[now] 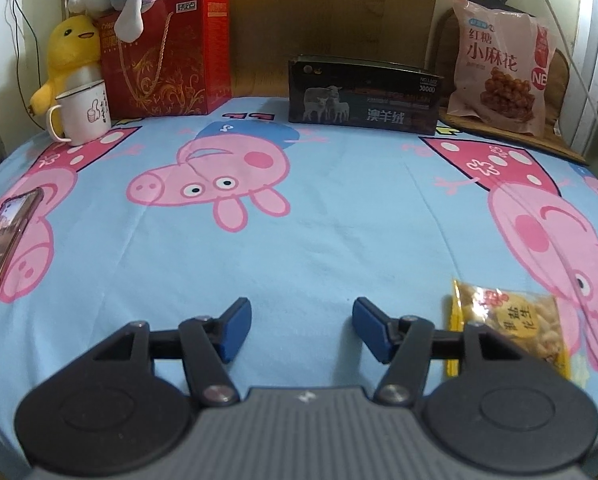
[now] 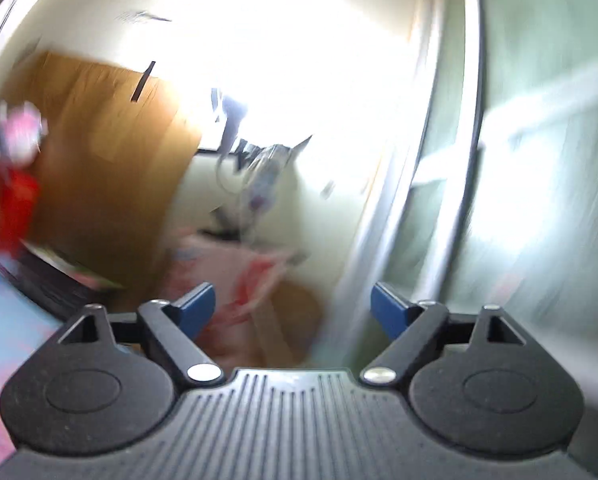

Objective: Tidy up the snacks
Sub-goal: 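Grasp the peanut bag with the left tool while the right tool releases it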

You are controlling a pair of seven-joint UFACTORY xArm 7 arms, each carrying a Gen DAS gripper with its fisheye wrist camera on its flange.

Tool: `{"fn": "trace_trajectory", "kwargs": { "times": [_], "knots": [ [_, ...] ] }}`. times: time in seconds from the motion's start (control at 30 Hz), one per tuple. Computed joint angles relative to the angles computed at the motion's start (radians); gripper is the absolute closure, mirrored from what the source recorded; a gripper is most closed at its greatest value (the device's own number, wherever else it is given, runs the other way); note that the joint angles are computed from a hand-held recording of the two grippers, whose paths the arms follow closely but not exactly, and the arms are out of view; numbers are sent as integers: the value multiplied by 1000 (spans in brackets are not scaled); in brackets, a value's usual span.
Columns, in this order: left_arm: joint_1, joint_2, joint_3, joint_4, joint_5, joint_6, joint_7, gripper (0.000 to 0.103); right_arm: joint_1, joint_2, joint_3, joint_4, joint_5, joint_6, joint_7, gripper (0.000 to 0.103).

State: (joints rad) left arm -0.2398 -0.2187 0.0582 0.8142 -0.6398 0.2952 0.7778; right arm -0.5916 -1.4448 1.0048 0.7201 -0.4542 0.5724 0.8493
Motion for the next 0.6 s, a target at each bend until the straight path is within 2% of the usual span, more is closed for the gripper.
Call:
{"fn": "trace_trajectory", "kwargs": {
  "times": [0.03, 0.1, 0.13, 0.17, 0.2, 0.23, 0.27, 0.33, 0.4, 0.47, 0.53, 0.57, 0.6],
  "knots": [
    [0, 1, -4, -1, 4, -7, -2, 44, 22, 14, 12, -7, 0, 9, -23, 16],
    [-5, 4, -2, 5, 0, -2, 5, 45, 105, 112, 30, -37, 80, -18, 4, 17],
    [-11, 5, 6, 11, -15, 14, 20, 45, 157, 188, 33, -65, 136, -73, 48, 25],
    [-18, 5, 17, 20, -41, 37, 44, 45, 202, 278, 33, -90, 186, -142, 92, 39],
    [-24, 2, 30, 31, -75, 73, 74, 46, 236, 377, 36, -111, 230, -222, 130, 46],
    [-25, -1, 42, 44, -108, 123, 102, 47, 254, 468, 43, -129, 263, -314, 170, 58],
    [-21, -3, 54, 61, -140, 185, 130, 48, 257, 549, 54, -143, 286, -411, 210, 64],
    [-6, 2, 89, 106, -214, 355, 201, 48, 233, 666, 88, -155, 306, -584, 283, 65],
    [16, 11, 103, 136, -257, 475, 236, 48, 196, 761, 116, -154, 311, -708, 339, 65],
    [41, 29, 102, 160, -276, 560, 256, 48, 191, 845, 109, -151, 308, -773, 347, 68],
    [67, 65, 99, 195, -286, 649, 263, 48, 178, 876, 123, -133, 312, -771, 339, 69],
    [78, 71, 91, 198, -299, 664, 272, 48, 148, 903, 134, -114, 304, -774, 323, 69],
    [89, 77, 82, 202, -310, 673, 284, 48, 157, 914, 123, -104, 304, -766, 312, 70]
  ]
}}
